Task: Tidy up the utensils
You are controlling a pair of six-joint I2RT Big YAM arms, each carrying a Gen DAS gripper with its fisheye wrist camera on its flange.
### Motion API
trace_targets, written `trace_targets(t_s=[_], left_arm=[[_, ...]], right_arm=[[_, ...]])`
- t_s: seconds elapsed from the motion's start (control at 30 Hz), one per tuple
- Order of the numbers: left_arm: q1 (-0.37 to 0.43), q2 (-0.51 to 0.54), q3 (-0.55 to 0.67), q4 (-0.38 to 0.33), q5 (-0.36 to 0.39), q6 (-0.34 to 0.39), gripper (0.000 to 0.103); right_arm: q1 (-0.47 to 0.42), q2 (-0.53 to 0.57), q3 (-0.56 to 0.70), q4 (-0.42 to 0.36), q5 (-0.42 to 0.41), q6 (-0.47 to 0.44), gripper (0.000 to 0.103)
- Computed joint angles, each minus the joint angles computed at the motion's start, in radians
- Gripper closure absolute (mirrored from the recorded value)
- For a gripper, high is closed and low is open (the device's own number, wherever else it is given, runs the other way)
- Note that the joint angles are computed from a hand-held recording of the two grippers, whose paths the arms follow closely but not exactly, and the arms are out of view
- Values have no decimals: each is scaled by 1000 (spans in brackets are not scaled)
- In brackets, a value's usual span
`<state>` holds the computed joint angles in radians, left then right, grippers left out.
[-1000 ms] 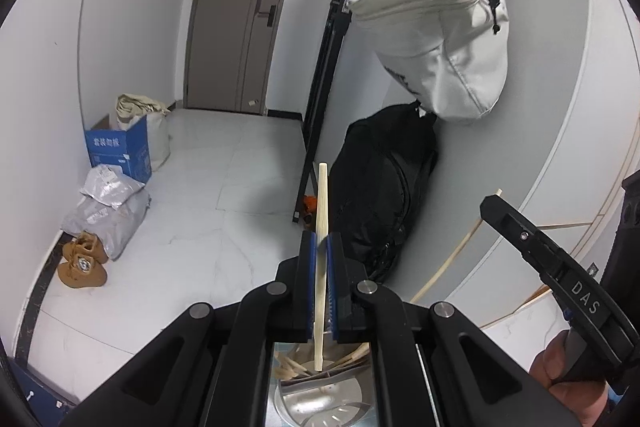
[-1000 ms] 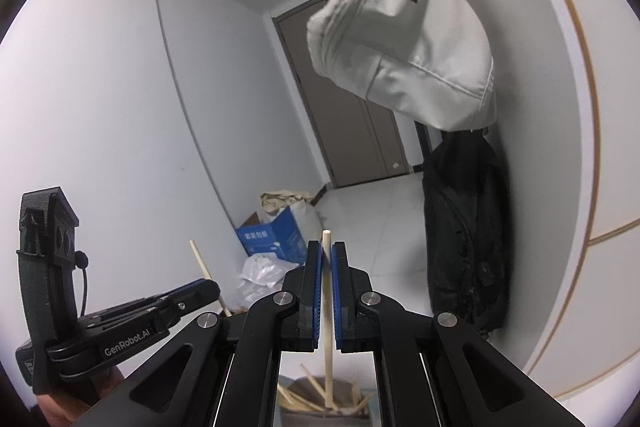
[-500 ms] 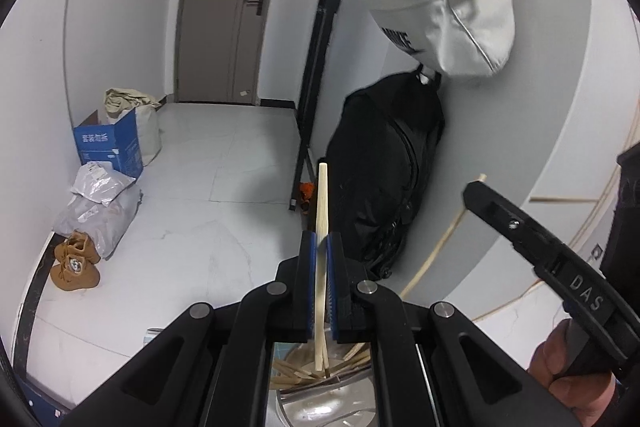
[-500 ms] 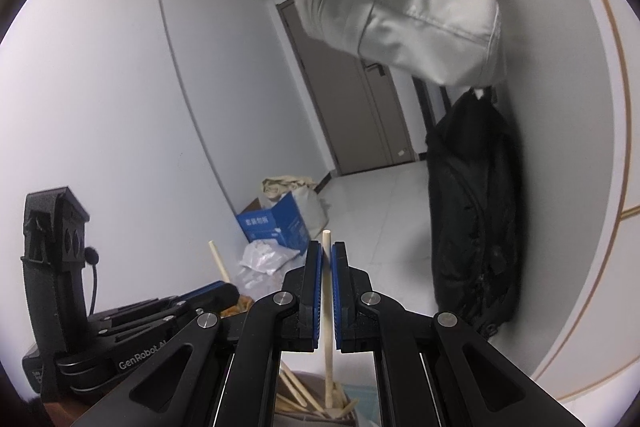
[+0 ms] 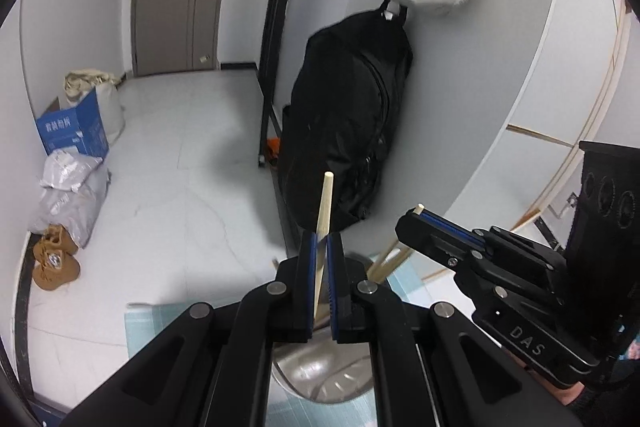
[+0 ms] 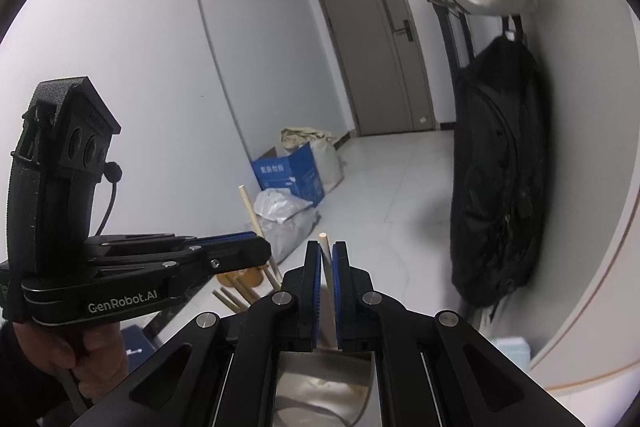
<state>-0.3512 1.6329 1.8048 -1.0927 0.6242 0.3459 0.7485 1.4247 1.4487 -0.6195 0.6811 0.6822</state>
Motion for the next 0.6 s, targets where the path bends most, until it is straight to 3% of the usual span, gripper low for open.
trace_targets(t_s=[0.1, 0.17, 0.27, 0.33, 0.4, 0.6], left_arm=[[7, 10, 22, -46, 12, 7, 102], [12, 33, 64, -116, 26, 23, 102], [27, 51, 99, -155, 54, -1, 102], [38, 54, 122, -177, 66, -15, 101], [43, 43, 123, -171, 64, -19, 97], [60, -53, 32, -65, 44, -86, 59]], right_arm=[[0, 2, 3, -19, -7, 15, 97], [-2, 6, 11, -37, -15, 23, 95], [5, -1, 9, -51, 0, 36, 88], [15, -19, -7, -37, 19, 43, 79], [32, -39, -22, -27, 52, 58, 57], [86, -66, -11, -77, 142, 99, 50]])
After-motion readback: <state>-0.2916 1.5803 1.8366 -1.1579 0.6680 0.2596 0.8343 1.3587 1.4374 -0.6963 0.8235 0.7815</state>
